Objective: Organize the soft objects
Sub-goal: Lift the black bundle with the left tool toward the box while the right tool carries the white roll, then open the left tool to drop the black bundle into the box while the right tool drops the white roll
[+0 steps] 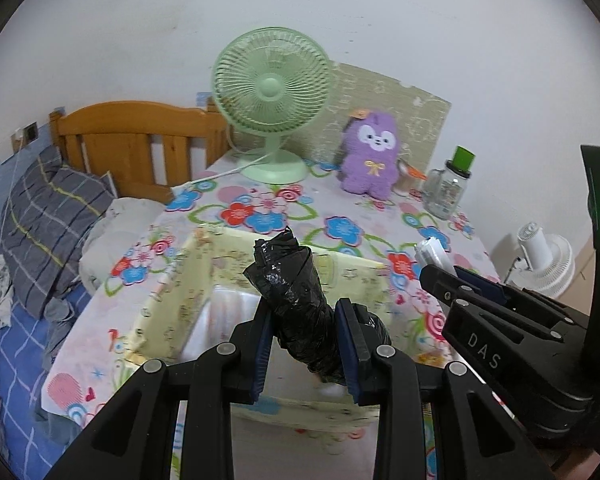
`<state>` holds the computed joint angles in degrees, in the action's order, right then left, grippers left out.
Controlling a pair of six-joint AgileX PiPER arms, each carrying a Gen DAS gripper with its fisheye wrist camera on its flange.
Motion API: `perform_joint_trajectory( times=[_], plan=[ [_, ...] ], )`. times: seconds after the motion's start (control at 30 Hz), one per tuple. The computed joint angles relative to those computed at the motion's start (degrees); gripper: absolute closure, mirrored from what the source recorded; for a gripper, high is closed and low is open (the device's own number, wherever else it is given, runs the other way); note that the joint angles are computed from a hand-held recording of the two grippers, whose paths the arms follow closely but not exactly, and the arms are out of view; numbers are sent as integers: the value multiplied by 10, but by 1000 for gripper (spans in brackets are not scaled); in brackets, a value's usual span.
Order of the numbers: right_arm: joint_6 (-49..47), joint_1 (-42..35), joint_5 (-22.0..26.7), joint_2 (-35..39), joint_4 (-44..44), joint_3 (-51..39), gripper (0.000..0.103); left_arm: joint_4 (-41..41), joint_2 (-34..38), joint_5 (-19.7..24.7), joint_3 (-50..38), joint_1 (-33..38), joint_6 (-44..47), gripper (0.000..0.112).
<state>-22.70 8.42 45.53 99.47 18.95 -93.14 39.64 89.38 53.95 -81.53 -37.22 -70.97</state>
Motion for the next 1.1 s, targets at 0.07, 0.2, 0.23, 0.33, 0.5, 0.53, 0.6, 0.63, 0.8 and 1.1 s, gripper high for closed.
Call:
perform_joint_trajectory(
  times=[0.07, 0.2, 0.23, 0.33, 0.5, 0.53, 0.6, 0.63, 0.8, 1.1],
  plan=[
    [9, 16, 1, 5, -6, -7, 76, -2, -8, -3, 12, 12, 0, 81],
    [26, 47, 4, 22, -22, -24, 76, -6, -16, -9, 29, 34, 6, 81],
    [31, 55, 4, 28, -27, -29, 76, -10, -18, -11, 33, 40, 10, 81],
    [43, 70, 9, 44, -35, -44, 76, -24, -21, -20, 44, 60, 24, 81],
    [58, 88, 16, 68, -48, -65, 76, -44, -22, -34, 58, 83, 44, 81],
    [63, 92, 18, 73, -52, -70, 76, -48, -21, -36, 60, 87, 48, 81],
    [67, 96, 20, 81, -55, -77, 76, -54, -20, -41, 62, 95, 58, 81],
    [69, 99, 22, 85, -57, -80, 76, -56, -20, -43, 63, 98, 61, 81],
    [75, 108, 31, 104, -64, -96, 76, -72, -15, -50, 68, 115, 81, 80],
    [99, 102, 46, 130, -71, -128, 55, -88, -14, -56, 68, 136, 103, 56]
  ],
)
